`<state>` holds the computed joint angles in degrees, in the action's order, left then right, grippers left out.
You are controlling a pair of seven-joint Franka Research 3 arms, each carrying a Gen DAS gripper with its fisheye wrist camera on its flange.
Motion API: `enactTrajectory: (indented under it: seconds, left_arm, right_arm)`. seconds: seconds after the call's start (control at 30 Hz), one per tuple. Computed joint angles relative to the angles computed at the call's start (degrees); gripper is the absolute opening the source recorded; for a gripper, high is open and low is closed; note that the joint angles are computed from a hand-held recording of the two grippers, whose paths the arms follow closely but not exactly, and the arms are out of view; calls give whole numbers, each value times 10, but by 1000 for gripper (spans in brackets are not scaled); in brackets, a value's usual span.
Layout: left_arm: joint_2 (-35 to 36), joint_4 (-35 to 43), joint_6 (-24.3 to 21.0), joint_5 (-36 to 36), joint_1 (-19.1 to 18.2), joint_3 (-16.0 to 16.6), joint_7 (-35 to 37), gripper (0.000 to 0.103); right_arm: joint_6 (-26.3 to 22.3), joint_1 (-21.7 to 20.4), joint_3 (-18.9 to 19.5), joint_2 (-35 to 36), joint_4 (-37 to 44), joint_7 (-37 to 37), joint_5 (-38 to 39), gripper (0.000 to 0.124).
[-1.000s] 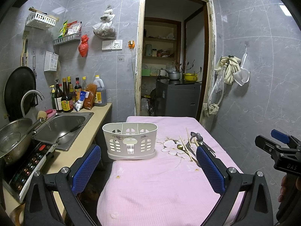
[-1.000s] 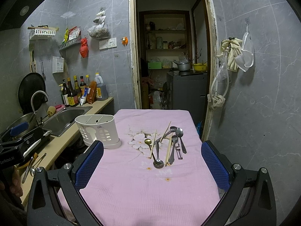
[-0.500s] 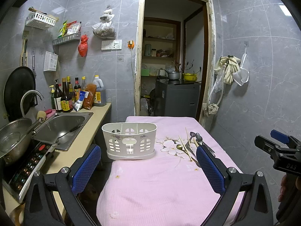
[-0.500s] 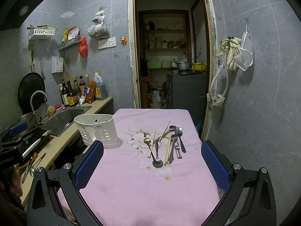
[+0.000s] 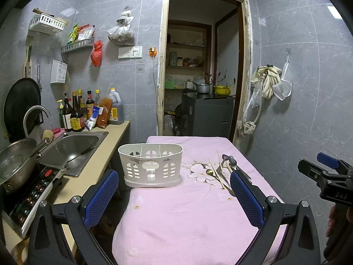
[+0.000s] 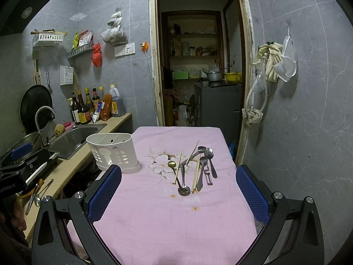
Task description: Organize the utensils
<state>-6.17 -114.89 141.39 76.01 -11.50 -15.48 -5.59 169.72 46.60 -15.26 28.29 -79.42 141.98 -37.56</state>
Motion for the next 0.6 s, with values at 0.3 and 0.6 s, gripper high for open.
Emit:
enactTrajectory:
  seconds: [0.3, 0.6]
  left_arm:
    - [0, 0, 0, 0, 0, 0, 0, 102]
    - [0, 0, 1, -1, 0, 0, 0, 102]
  right_arm:
    - [-2, 0, 0, 1, 2, -2, 2, 102]
    - [-3, 1, 0, 0, 2, -2, 2, 102]
